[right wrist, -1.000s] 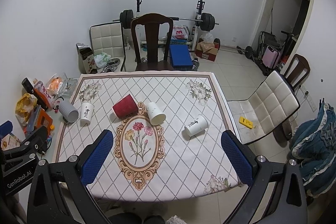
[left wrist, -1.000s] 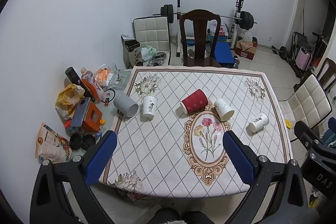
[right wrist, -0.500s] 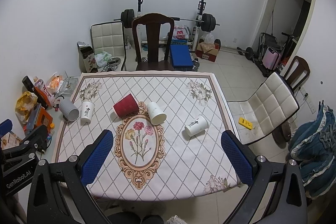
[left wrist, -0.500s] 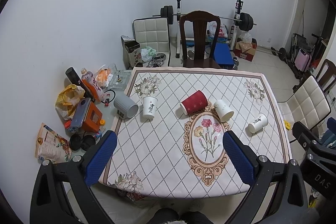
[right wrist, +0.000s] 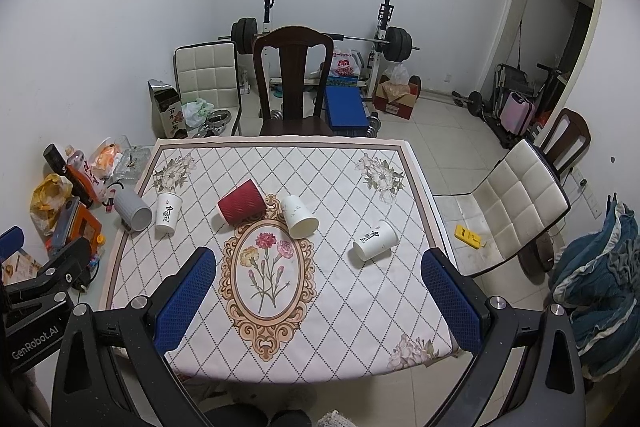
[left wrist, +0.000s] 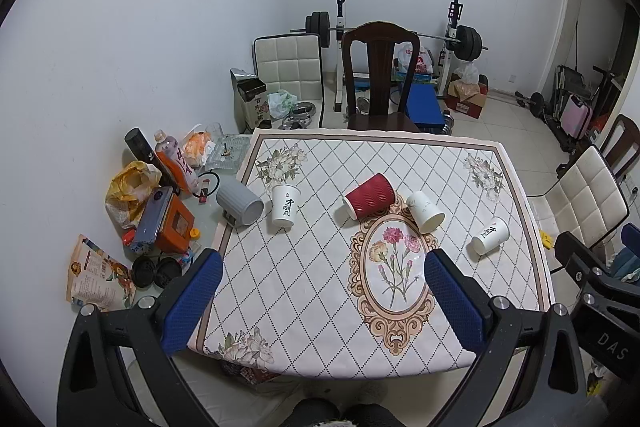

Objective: Flip cup upright

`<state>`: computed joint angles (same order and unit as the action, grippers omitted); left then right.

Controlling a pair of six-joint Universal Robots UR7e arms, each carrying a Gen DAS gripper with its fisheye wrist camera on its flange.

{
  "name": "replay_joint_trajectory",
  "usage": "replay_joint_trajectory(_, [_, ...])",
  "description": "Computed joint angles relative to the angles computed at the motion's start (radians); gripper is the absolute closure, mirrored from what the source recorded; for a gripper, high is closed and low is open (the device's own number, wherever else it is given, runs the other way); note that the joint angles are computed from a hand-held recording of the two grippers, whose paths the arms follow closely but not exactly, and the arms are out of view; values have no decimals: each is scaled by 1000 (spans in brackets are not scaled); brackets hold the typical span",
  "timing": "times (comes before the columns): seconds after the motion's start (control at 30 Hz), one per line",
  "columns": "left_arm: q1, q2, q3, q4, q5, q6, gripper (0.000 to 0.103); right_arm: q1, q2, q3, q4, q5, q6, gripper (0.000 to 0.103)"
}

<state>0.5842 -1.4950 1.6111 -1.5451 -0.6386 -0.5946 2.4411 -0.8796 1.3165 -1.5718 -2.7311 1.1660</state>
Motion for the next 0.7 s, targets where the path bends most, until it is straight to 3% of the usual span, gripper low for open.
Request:
replay_joint_trajectory(0.47, [9, 13, -3, 24, -7, -52, 0, 1, 6, -5, -13, 18, -18, 0])
replay_joint_trajectory(0.7, [127, 56, 36, 11, -41, -82, 0, -100, -21, 100, -178, 113, -131, 0])
